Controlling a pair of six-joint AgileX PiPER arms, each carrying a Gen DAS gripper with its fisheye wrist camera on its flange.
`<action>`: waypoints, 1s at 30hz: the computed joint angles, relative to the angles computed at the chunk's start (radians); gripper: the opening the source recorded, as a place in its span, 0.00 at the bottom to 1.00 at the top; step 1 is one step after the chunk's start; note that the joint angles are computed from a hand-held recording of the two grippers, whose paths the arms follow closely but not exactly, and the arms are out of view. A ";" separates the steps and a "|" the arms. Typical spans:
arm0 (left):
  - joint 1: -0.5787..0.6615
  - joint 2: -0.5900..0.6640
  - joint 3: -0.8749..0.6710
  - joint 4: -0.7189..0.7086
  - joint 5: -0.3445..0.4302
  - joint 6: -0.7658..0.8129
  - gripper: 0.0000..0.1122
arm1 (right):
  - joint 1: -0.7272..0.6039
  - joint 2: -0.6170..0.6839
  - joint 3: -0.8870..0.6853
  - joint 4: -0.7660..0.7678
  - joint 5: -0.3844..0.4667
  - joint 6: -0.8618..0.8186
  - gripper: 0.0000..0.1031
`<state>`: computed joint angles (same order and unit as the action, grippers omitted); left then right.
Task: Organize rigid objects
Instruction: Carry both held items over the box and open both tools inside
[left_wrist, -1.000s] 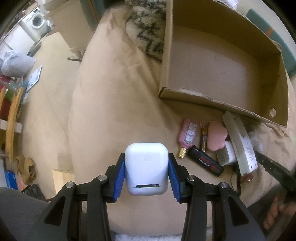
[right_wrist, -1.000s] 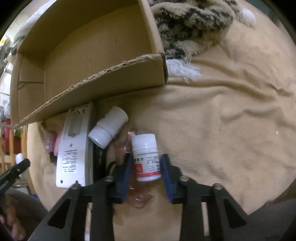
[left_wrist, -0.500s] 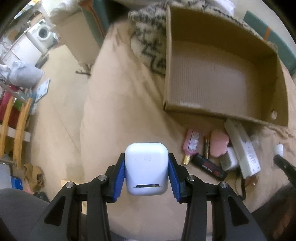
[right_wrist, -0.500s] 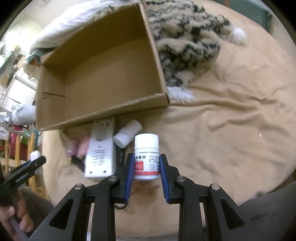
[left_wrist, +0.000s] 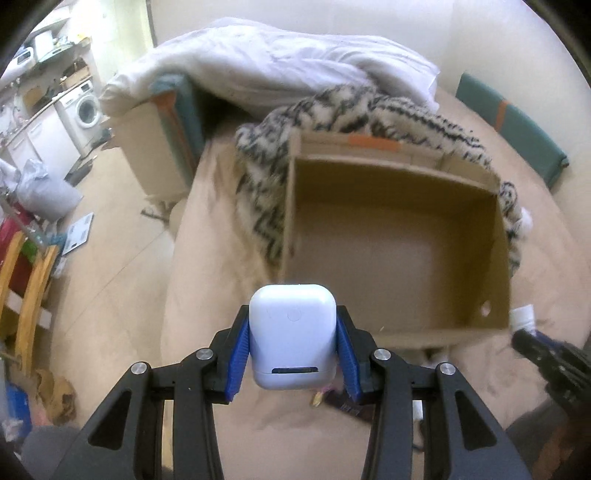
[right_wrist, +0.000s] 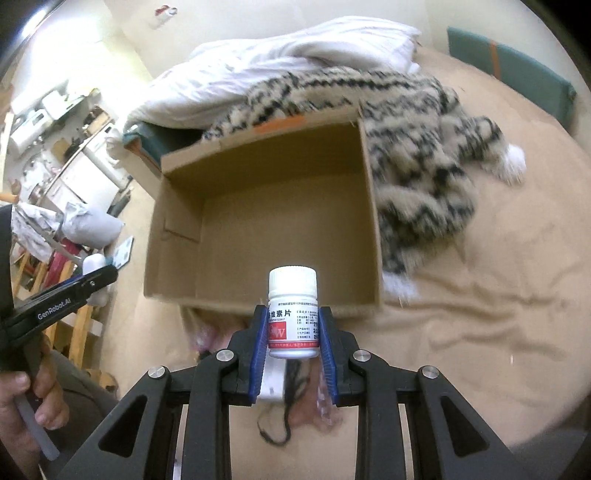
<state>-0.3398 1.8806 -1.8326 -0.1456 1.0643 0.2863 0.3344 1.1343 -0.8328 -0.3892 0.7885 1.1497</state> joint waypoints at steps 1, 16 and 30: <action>-0.018 0.022 -0.039 0.011 0.011 -0.011 0.35 | -0.021 0.012 -0.003 0.008 -0.023 -0.022 0.27; -0.174 0.338 -0.400 0.152 0.073 -0.096 0.35 | -0.305 0.351 -0.150 0.343 -0.238 -0.506 0.27; -0.243 0.497 -0.499 0.223 0.089 -0.112 0.35 | -0.358 0.427 -0.144 0.463 -0.271 -0.613 0.27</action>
